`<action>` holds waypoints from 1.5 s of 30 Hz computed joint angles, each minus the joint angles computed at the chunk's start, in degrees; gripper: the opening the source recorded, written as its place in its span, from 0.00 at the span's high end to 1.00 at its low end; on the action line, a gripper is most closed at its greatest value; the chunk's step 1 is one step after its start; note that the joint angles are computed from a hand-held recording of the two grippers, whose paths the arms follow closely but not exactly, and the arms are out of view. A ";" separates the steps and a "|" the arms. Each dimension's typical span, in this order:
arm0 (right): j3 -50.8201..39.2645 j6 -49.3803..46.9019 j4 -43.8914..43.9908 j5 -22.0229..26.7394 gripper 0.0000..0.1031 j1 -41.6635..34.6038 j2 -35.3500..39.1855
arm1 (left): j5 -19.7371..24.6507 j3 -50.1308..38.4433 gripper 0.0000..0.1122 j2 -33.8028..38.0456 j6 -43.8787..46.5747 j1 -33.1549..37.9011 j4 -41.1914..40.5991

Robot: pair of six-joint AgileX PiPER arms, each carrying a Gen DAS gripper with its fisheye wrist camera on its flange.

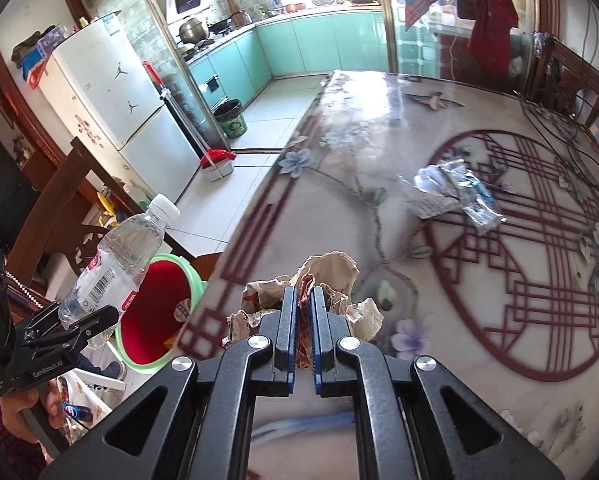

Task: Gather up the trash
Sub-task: 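Carry the bottle and brown paper over the red bin and open both tools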

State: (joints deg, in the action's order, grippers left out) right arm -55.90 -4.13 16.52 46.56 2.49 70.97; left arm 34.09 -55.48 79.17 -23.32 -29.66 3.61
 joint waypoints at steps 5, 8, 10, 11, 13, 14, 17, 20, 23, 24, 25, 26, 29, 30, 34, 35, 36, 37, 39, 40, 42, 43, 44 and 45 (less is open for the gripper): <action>-2.04 9.94 -5.39 -1.90 0.96 8.96 1.34 | -0.28 2.09 0.46 -1.84 6.77 5.25 -3.84; -3.40 16.00 -9.15 -2.54 0.96 14.29 2.46 | -0.31 3.00 0.46 -2.52 12.02 8.94 -7.28; -4.31 19.07 -10.97 -2.78 0.96 17.15 3.25 | -0.48 3.59 0.46 -2.72 14.20 10.79 -8.33; -4.62 20.13 -11.60 -2.95 0.96 18.25 3.59 | -0.50 3.91 0.46 -2.77 15.05 11.66 -8.50; -5.17 22.76 -13.13 -3.44 0.96 20.85 4.30 | -0.37 4.41 0.46 -2.47 17.00 13.45 -9.20; -5.44 23.41 -13.51 -3.49 0.96 21.55 4.61 | -0.37 4.64 0.46 -2.24 17.84 14.28 -9.57; -6.16 25.35 -14.34 -3.72 0.96 23.97 5.82 | -0.22 5.53 0.46 -1.67 21.17 17.45 -11.38; -7.47 26.86 -15.26 -3.72 0.96 26.43 7.51 | -0.03 6.16 0.46 -1.38 23.66 20.22 -12.82; -9.10 27.13 -15.52 -3.59 0.96 27.98 9.24 | 0.18 6.46 0.46 -1.08 24.30 22.31 -12.27; -9.80 27.12 -15.55 -3.48 0.96 28.42 9.88 | 0.27 6.51 0.46 -1.01 24.43 22.92 -12.23; -10.50 26.97 -15.43 -3.50 0.96 28.81 10.60 | 0.42 6.60 0.46 -0.96 24.79 23.72 -12.45; -11.18 27.13 -15.55 -3.38 0.96 29.26 11.20 | 0.53 6.71 0.46 -0.91 25.14 24.56 -12.62; -13.35 25.90 -14.62 -3.60 0.96 29.82 13.90 | 0.63 7.00 0.46 -0.52 25.53 26.54 -12.31; -14.24 25.28 -14.06 -3.68 0.96 30.12 15.05 | 0.73 7.03 0.46 -0.29 25.71 27.27 -12.26; -17.69 22.87 -11.46 -3.96 0.96 31.11 19.99 | 1.86 6.94 0.46 0.59 26.85 30.28 -13.11; -18.53 21.98 -10.22 -4.09 0.96 31.21 21.32 | 1.90 7.04 0.46 0.70 26.69 30.73 -12.73; -19.26 21.35 -9.39 -4.24 0.96 31.41 22.44 | 1.94 7.19 0.46 0.81 26.69 31.20 -12.50; -20.12 20.98 -9.01 -4.51 0.96 31.87 23.71 | 2.02 7.36 0.46 0.92 26.93 31.76 -12.53; -21.68 20.91 -9.11 -4.87 0.96 32.92 25.98 | 2.23 7.75 0.46 1.26 27.13 32.69 -12.24; -22.73 20.58 -8.91 -4.92 0.96 33.45 27.34 | 2.39 7.84 0.46 1.44 26.94 32.97 -11.96; -24.88 20.62 -9.16 -4.51 0.96 34.81 29.71 | 2.31 8.22 0.47 1.90 27.37 33.95 -12.23; -26.06 20.18 -9.14 -4.23 0.96 35.36 31.05 | 2.27 8.34 0.47 2.08 27.51 34.28 -12.33; -27.18 20.23 -9.35 -3.89 0.96 35.91 32.09 | 2.32 8.38 0.47 2.15 27.37 34.44 -12.19; -28.32 19.85 -9.34 -3.53 0.96 36.37 33.26 | 2.17 8.51 0.47 2.33 27.21 34.64 -11.79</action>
